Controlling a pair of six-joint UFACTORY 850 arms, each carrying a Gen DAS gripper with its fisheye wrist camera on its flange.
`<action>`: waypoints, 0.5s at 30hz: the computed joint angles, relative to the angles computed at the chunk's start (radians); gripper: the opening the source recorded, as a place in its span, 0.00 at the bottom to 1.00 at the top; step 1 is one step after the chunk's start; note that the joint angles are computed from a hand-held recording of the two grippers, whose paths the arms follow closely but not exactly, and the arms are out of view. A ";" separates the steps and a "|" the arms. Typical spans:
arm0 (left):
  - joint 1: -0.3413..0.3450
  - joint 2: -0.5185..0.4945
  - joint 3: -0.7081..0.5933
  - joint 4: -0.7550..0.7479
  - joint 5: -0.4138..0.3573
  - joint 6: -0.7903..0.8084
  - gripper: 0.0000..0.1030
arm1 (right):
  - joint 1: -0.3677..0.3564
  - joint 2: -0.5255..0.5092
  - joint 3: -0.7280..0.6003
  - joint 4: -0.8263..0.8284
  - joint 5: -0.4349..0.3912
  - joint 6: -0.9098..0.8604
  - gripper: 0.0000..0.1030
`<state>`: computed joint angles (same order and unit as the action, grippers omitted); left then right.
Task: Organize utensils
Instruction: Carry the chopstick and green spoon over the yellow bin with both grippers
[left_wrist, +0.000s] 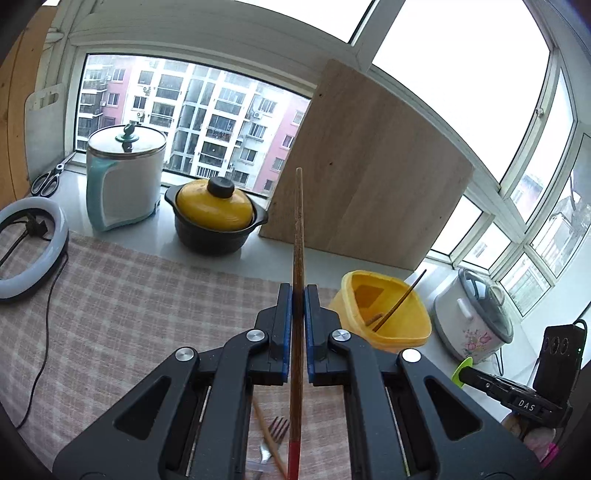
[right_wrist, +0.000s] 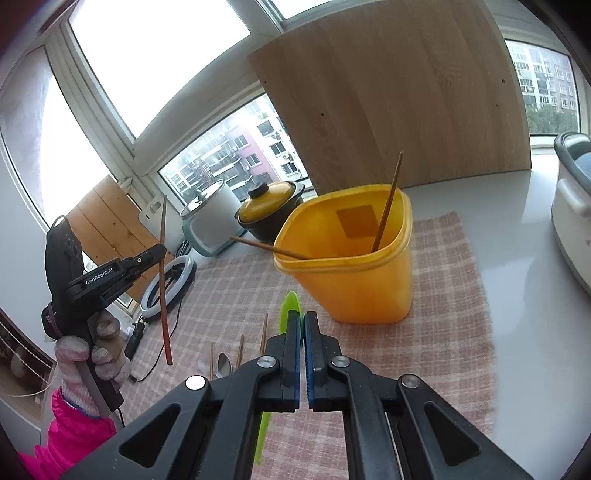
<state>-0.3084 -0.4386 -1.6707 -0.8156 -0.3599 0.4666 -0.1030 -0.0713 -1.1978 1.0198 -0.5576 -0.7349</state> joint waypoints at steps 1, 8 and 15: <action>-0.009 0.000 -0.007 -0.018 0.007 0.010 0.04 | -0.007 0.004 -0.004 0.000 -0.001 -0.011 0.00; -0.081 -0.019 -0.074 0.023 0.089 -0.052 0.04 | -0.052 -0.003 -0.066 0.012 -0.010 -0.087 0.00; -0.139 -0.099 -0.188 0.288 0.158 -0.367 0.04 | -0.058 -0.017 -0.127 0.009 0.048 -0.161 0.00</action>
<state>-0.4479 -0.5376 -1.8586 -0.5278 -0.2023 0.1001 -0.1606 -0.0886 -1.3243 1.0284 -0.5100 -0.8961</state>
